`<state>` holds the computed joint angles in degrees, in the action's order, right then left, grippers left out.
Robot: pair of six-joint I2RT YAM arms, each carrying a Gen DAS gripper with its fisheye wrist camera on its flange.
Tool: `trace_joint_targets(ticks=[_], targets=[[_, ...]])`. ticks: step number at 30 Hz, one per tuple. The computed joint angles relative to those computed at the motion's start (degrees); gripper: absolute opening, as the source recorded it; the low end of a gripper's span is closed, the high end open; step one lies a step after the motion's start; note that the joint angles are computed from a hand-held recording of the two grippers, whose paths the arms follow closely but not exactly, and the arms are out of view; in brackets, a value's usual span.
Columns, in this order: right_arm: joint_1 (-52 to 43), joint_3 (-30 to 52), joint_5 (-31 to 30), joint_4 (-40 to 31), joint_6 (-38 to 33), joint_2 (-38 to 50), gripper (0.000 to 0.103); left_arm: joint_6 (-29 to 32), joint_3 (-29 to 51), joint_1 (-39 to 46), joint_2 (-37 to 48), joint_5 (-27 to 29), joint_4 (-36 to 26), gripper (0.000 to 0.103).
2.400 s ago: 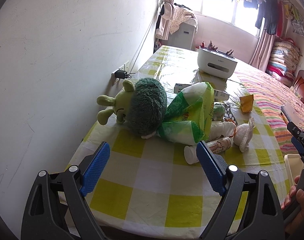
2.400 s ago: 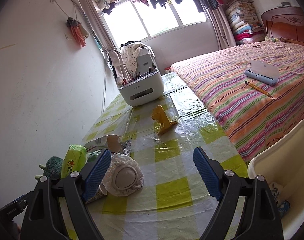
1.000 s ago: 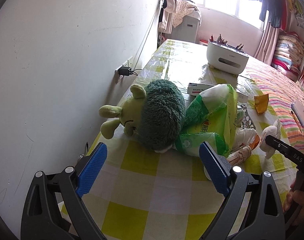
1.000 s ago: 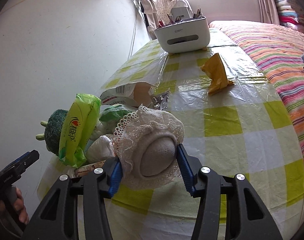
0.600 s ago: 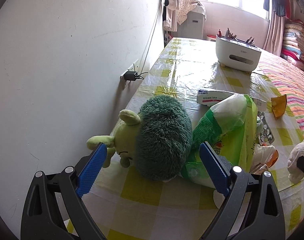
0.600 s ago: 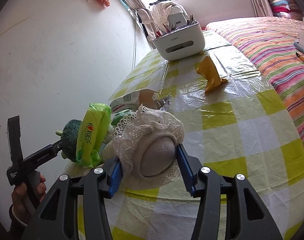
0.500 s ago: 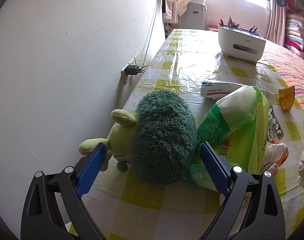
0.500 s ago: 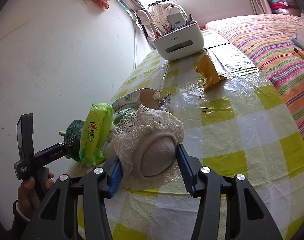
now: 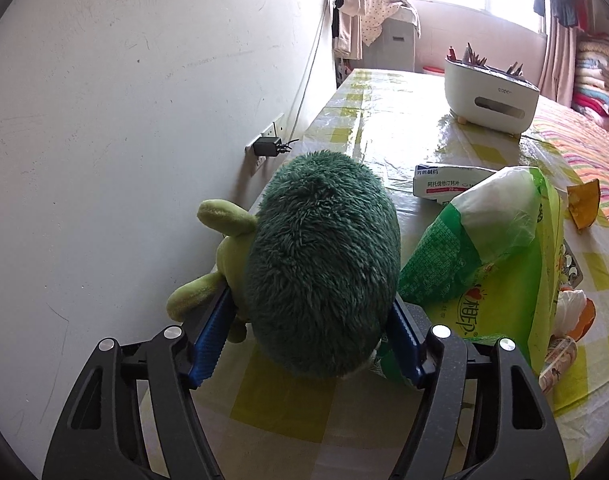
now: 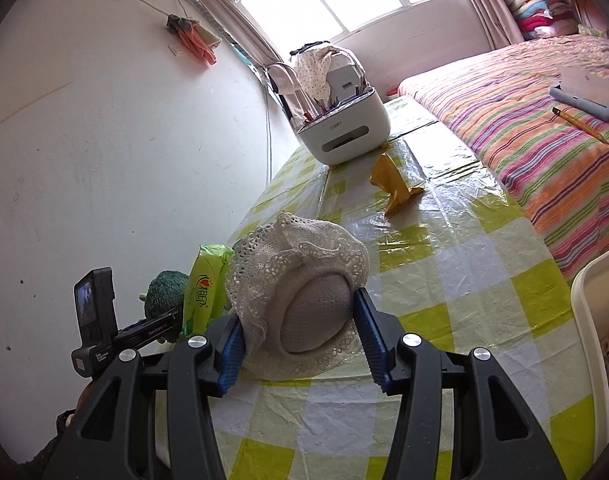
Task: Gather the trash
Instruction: 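Grasp the lace sun hat with the right tool while the left tool grasps the green plush toy, then lift the green plush toy with left tool while right tool carries hat to bin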
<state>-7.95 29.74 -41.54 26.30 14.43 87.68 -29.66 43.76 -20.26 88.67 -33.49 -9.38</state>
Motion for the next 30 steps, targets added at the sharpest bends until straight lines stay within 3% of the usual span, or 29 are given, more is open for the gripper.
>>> trace_joint_targets(ticks=[4, 8, 11, 22, 30], targets=[[-1.81, -1.39, -0.06, 1.53, 0.89, -1.15, 0.049, -1.71, -3.33, -3.54, -3.61, -4.73, 3.46, 0.068], [-3.27, -2.27, -0.62, 2.75, 1.51, -1.78, 0.049, -0.18, -5.27, -10.18, -6.36, -12.21, 6.87, 0.068], [-4.16, -3.46, -0.48, 3.90, 1.80, -2.86, 0.049, 0.33, -6.03, -14.85, -7.43, -14.72, 9.24, 0.068], [-9.08, -6.67, -0.92, 7.62, 3.16, -4.77, 0.049, -4.58, -3.43, -26.64, -4.16, -14.11, 7.71, 0.068], [-11.36, -8.00, -1.54, 7.83, 3.07, -6.25, 0.049, -5.33, -2.25, -28.81, -2.43, -12.97, 9.60, 0.069]])
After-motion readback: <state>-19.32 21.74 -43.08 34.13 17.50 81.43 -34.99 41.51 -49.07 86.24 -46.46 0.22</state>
